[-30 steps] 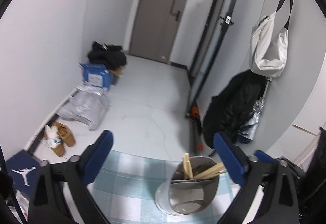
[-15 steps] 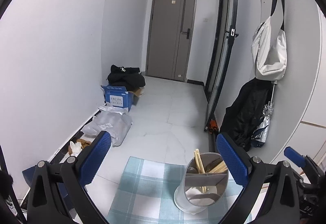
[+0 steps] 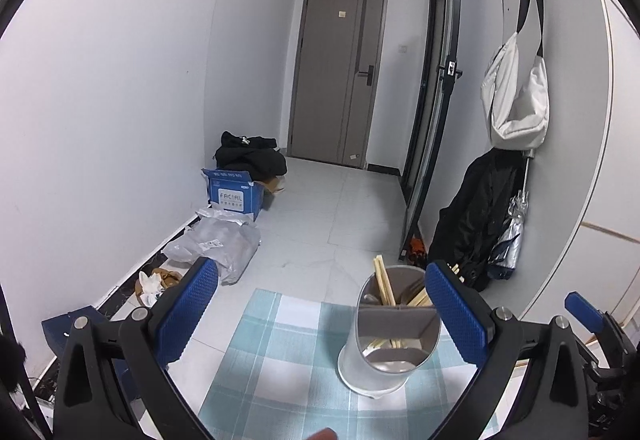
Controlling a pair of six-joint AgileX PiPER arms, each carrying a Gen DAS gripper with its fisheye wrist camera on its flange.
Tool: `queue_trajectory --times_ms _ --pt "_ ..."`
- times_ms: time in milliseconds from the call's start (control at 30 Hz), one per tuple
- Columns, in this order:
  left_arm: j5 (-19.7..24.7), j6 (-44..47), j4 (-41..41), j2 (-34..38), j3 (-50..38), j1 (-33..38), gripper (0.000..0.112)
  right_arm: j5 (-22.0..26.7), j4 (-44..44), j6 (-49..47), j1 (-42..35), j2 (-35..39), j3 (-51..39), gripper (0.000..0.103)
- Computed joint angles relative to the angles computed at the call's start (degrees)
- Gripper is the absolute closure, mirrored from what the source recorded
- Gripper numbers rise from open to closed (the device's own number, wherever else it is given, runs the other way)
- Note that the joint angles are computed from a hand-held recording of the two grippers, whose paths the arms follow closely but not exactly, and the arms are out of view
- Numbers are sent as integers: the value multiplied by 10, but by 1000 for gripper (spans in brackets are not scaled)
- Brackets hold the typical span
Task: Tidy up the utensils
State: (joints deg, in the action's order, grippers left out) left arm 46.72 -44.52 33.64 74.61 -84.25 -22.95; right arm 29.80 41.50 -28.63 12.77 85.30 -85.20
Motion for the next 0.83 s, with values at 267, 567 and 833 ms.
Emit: queue_trajectory --times_ms 267,567,833 --pt "-1 -24 23 -4 26 -17 11 -30 -3 2 10 -19 40 5" --pt "1 -42 29 -2 34 -13 11 -37 -4 5 11 -20 48 4" --pt "-18 -25 6 -7 45 0 11 -35 -16 16 15 -16 48 4"
